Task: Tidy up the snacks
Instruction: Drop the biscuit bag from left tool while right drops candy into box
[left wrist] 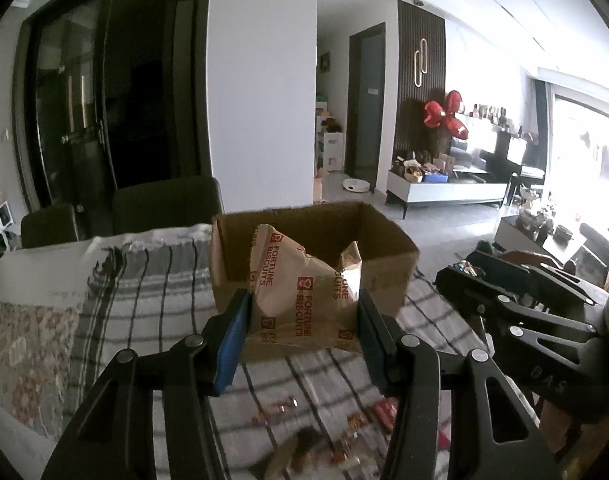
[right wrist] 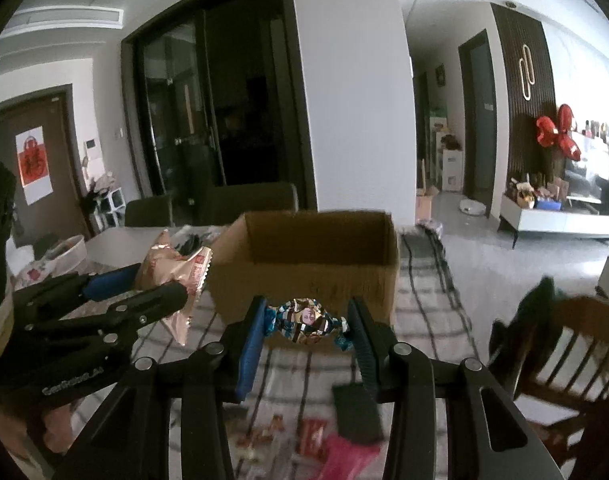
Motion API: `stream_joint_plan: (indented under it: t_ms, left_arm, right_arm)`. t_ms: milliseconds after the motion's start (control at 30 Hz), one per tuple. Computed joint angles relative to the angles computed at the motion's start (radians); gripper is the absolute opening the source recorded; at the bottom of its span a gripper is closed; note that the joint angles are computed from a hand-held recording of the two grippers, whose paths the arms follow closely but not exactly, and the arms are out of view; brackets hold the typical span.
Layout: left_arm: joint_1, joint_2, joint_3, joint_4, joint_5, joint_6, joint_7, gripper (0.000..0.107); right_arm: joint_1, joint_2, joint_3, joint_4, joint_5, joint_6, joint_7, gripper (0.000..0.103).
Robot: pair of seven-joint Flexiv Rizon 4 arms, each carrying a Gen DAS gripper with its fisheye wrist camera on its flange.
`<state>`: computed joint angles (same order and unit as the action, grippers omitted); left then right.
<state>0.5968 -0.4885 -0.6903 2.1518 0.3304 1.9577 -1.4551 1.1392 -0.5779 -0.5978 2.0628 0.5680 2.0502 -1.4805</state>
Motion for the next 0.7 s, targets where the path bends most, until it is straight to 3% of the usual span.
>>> stream_joint_plan:
  t_ms: [233,567,700]
  left_arm:
    - [-0.03,-0.069,-0.019,-0.123,-0.075,-0.102,0.077,0.051]
    - [-0.117,-0.174,0.0,-0.283,-0.237,-0.224,0.244,0.052]
    - [-0.182,-0.187,0.058,-0.33,-0.305,-0.253,0.286,0.064]
  right_arm:
    - [-0.082,-0.043,-0.008,-0.101,-0.093,-0.066,0.028,0.042]
    - [-0.21,-0.114,0.018,-0.224,-0.279,-0.158,0.169,0.043]
    - [-0.26,-0.136,0.041,-0.259,-0.347,-0.192,0.232,0.046]
